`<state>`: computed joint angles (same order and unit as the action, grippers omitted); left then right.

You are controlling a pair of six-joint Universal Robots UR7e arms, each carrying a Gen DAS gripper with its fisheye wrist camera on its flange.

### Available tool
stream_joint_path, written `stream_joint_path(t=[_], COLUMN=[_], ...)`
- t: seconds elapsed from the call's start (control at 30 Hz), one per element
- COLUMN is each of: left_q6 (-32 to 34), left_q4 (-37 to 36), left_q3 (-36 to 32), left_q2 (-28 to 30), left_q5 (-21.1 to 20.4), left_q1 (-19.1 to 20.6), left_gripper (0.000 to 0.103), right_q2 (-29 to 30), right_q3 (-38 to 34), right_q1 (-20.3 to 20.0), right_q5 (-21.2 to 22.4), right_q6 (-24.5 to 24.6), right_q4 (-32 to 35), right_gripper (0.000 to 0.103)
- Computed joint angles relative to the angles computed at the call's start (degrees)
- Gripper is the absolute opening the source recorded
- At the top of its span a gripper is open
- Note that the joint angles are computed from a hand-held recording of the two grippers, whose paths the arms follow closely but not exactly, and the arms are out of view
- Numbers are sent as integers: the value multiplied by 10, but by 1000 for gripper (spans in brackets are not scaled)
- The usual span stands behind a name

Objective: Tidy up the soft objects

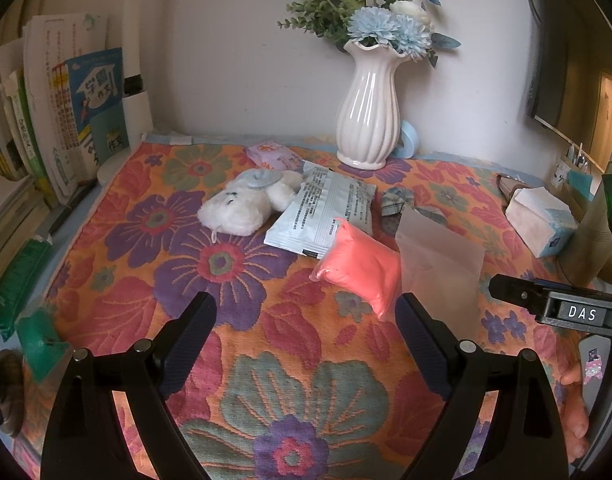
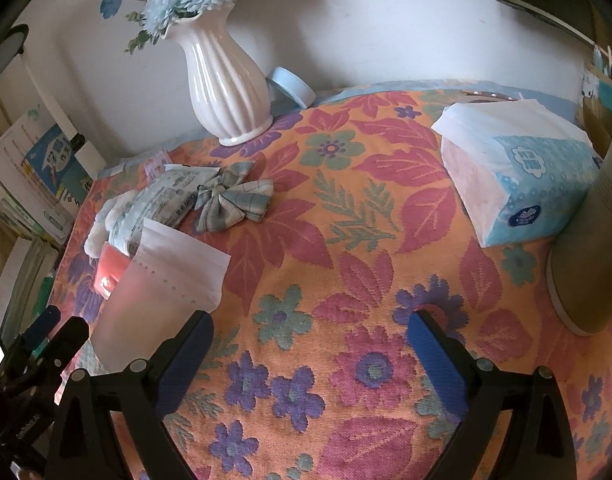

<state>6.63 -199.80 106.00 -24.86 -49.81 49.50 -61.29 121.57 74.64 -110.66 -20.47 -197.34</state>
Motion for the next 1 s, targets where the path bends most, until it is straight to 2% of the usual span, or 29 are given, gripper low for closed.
stream_joint_path(t=[1.0], left_q6=[-1], left_q4=[0], left_q3=[2], left_q2=[-1], left_q5=[-2], left_q1=[-2], left_gripper=[91], right_q2=[7], right_q3=[-4], right_q1=[3], right_q5=[-9], right_q6=[-4], right_q4=[-3], right_gripper=[98])
